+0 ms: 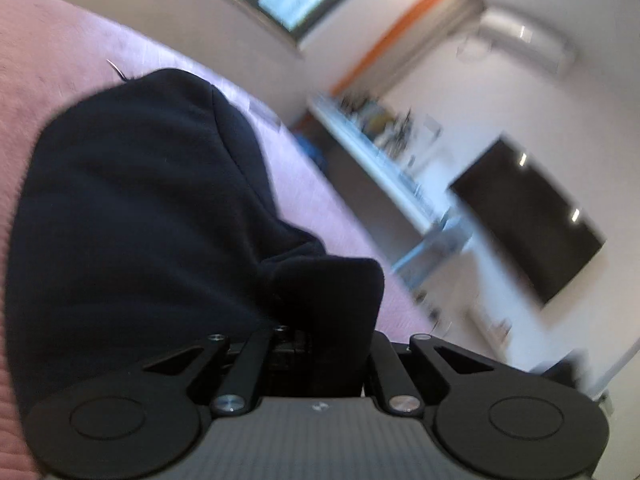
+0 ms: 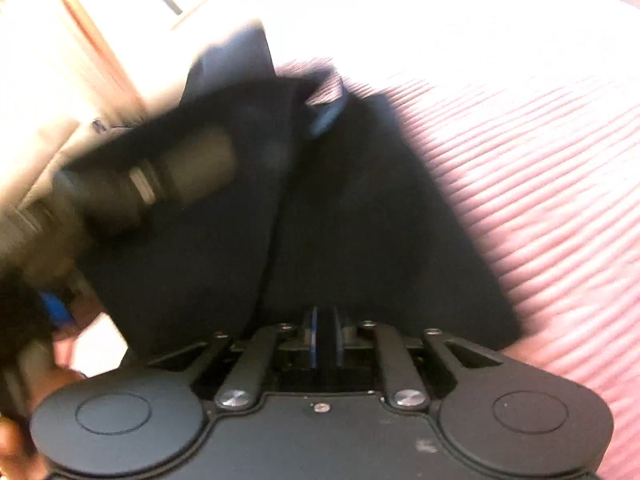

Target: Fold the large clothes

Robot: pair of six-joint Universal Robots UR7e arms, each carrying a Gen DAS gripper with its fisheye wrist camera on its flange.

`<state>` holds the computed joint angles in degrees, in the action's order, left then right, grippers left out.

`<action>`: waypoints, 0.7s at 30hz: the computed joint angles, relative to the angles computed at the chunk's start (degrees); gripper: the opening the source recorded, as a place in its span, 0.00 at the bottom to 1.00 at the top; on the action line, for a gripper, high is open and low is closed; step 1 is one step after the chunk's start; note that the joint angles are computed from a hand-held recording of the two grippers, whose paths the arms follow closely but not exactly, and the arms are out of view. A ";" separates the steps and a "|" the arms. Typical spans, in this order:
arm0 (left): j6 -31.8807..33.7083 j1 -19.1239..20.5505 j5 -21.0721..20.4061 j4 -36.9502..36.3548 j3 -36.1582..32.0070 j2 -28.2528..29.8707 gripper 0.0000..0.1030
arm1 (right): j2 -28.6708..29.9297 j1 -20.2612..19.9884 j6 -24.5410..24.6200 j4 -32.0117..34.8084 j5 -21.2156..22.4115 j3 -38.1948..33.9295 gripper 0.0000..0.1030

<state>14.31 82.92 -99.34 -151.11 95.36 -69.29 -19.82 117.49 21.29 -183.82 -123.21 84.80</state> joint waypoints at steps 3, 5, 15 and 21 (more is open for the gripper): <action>3.36 -1.21 5.91 1.67 -0.02 2.54 0.06 | -3.59 -0.89 -1.56 0.79 -5.49 3.16 0.14; 6.60 -2.44 9.31 1.47 0.92 2.79 0.07 | -4.88 -1.30 -4.02 1.40 -8.05 3.37 0.15; 11.04 -3.76 11.87 6.32 0.67 3.83 0.14 | 1.96 -2.99 -29.41 10.60 3.58 -21.06 0.16; 9.18 -3.01 8.95 15.89 0.06 -1.39 0.20 | 14.97 -2.87 -40.03 32.44 12.11 -48.38 0.16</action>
<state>23.49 79.92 -90.39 -135.21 95.42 -70.68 -4.85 114.62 -18.74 -151.38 -111.11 36.42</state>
